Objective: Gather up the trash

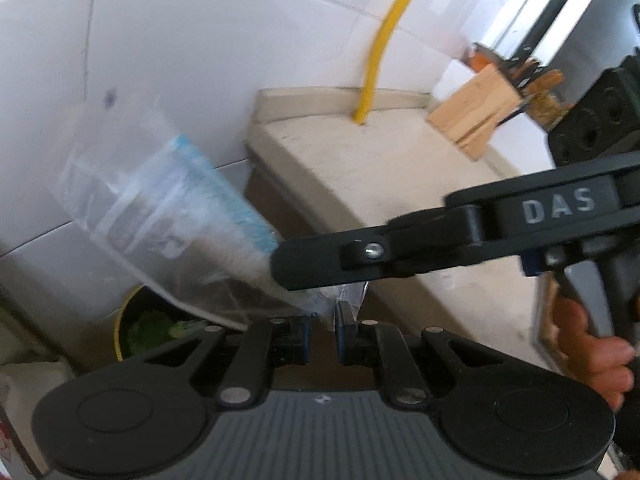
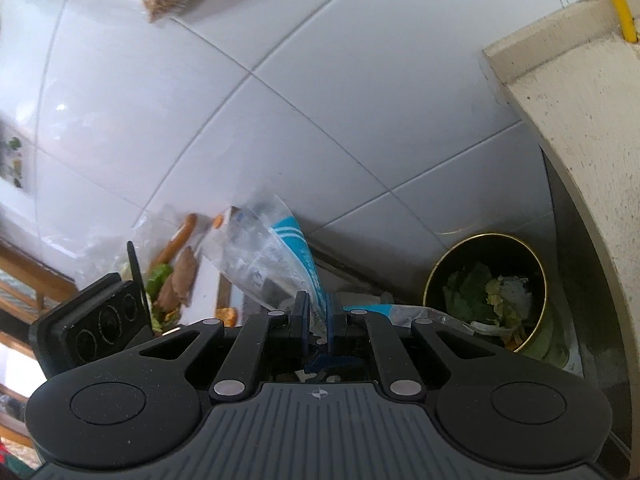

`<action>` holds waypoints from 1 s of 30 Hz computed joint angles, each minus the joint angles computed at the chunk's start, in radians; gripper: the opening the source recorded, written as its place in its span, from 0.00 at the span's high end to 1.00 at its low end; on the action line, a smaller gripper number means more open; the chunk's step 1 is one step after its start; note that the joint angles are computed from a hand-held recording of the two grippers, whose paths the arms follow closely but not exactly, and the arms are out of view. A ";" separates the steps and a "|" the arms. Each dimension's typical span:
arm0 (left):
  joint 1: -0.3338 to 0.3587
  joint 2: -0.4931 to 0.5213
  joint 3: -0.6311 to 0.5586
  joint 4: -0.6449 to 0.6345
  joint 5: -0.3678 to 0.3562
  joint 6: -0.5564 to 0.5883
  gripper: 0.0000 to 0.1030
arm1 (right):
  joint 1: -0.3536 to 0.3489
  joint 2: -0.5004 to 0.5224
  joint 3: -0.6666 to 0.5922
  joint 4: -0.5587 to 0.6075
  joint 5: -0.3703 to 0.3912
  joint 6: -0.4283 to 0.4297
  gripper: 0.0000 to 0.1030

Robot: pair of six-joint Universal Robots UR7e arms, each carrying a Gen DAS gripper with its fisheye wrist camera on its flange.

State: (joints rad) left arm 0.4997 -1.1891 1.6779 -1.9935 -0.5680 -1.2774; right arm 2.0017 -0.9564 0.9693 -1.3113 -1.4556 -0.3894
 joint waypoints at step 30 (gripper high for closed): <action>0.071 -0.013 -0.025 0.260 -0.027 -0.213 0.70 | -0.022 -0.003 0.129 -0.122 -0.170 0.081 0.78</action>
